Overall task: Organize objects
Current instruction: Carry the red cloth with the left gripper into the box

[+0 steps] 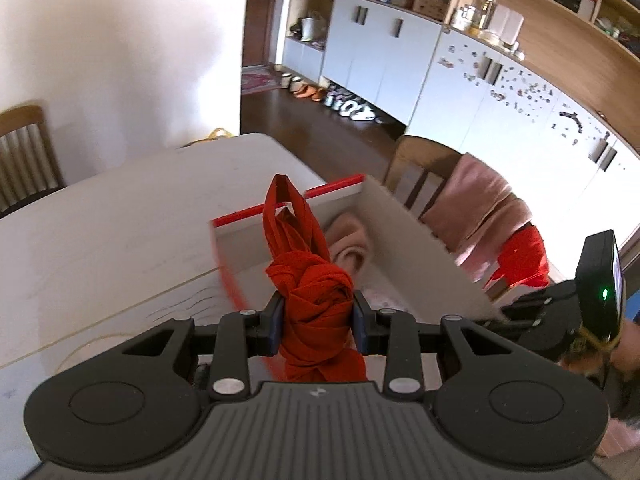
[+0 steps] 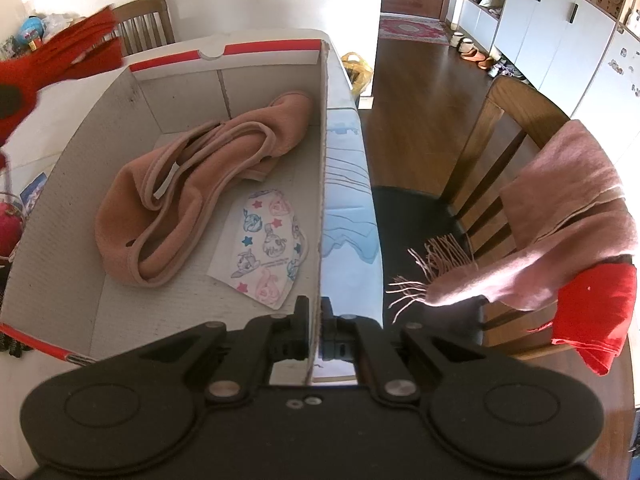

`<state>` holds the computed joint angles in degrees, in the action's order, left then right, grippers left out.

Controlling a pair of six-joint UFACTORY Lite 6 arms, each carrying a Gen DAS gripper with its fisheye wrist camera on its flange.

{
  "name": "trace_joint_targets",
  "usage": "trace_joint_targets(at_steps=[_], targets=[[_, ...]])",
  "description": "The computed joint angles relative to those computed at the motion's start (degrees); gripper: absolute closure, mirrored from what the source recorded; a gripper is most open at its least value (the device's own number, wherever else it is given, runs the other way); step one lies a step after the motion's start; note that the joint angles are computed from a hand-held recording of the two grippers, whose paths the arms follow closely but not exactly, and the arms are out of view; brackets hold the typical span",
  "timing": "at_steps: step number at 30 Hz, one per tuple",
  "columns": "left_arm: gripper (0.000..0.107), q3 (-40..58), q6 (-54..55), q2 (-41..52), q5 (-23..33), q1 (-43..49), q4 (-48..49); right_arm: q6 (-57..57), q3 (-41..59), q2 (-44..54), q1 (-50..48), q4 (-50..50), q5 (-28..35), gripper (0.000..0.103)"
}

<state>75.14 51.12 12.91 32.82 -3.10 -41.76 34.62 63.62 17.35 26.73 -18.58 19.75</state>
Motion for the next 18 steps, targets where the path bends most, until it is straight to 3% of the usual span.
trace_joint_targets(at_steps=[8,18], targets=[[0.075,6.6,-14.5,8.8,-7.7,-9.6,15.7,-3.7,-0.2,0.0,-1.1,4.1,-0.9,0.099],[0.075,17.7,-37.8,22.3,-6.1,-14.5,41.5,-7.0,-0.2,0.0,-1.8,7.0,-1.1,0.099]])
